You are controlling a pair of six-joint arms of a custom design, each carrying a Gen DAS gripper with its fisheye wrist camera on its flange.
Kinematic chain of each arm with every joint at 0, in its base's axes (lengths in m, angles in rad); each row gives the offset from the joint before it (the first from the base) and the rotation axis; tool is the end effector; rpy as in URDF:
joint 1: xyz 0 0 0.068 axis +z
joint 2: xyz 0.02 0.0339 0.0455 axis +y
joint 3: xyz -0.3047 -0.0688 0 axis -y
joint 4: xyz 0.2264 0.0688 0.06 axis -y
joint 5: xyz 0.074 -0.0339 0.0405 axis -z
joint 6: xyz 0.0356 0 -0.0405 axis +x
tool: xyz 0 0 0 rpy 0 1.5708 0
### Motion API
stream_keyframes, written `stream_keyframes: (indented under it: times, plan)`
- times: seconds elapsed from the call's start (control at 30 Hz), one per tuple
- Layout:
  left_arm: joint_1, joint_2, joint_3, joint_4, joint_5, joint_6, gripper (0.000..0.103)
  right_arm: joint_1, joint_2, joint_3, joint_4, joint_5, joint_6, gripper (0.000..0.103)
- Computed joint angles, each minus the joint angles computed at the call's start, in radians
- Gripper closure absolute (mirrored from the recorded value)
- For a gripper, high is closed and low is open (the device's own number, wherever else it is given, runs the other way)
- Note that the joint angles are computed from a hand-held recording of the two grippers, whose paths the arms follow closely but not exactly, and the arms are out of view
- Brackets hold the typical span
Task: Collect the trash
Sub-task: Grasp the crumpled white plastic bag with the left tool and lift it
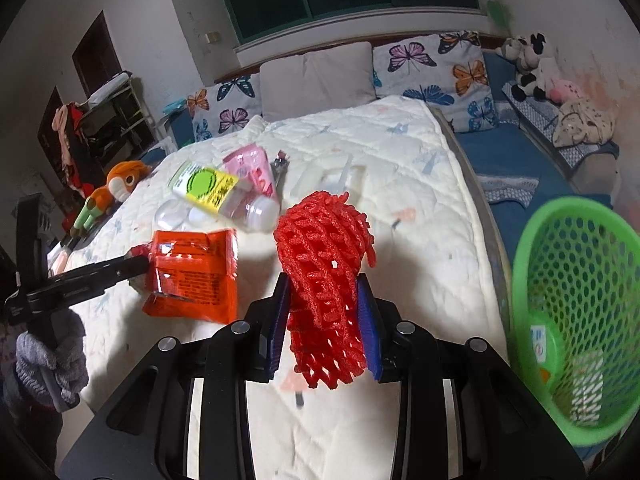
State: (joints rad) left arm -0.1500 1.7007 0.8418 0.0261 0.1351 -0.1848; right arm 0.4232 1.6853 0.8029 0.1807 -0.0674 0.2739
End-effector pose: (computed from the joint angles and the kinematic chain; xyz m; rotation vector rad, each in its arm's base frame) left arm 0.3219 -0.0535 0.2026 0.0212 2.4177 -0.3170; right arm 0.2986 0.1371 0.2088 -0.2083 2.3003 0.4393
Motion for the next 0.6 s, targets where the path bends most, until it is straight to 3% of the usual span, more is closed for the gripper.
stream_keyframes:
  times: [0.07, 0.13, 0.37, 0.53, 0.6]
  plan:
    - [0.005, 0.004, -0.011, 0.007, 0.005, -0.002, 0.052, 0.006, -0.008, -0.025, 0.009, 0.004, 0.006, 0.07]
    - [0.011, 0.006, -0.027, 0.021, 0.012, -0.008, 0.041, 0.009, -0.011, -0.049, 0.019, 0.005, 0.015, 0.07]
    - [0.028, 0.025, -0.053, 0.057, 0.026, -0.029, 0.041, 0.007, -0.019, -0.096, 0.041, 0.005, 0.04, 0.07]
    - [0.068, 0.036, -0.074, 0.097, 0.103, -0.04, 0.06, 0.004, -0.025, -0.107, 0.049, 0.002, 0.042, 0.07]
    - [0.073, 0.027, -0.081, 0.102, 0.108, -0.041, 0.061, 0.005, -0.033, -0.112, 0.051, 0.002, 0.045, 0.07]
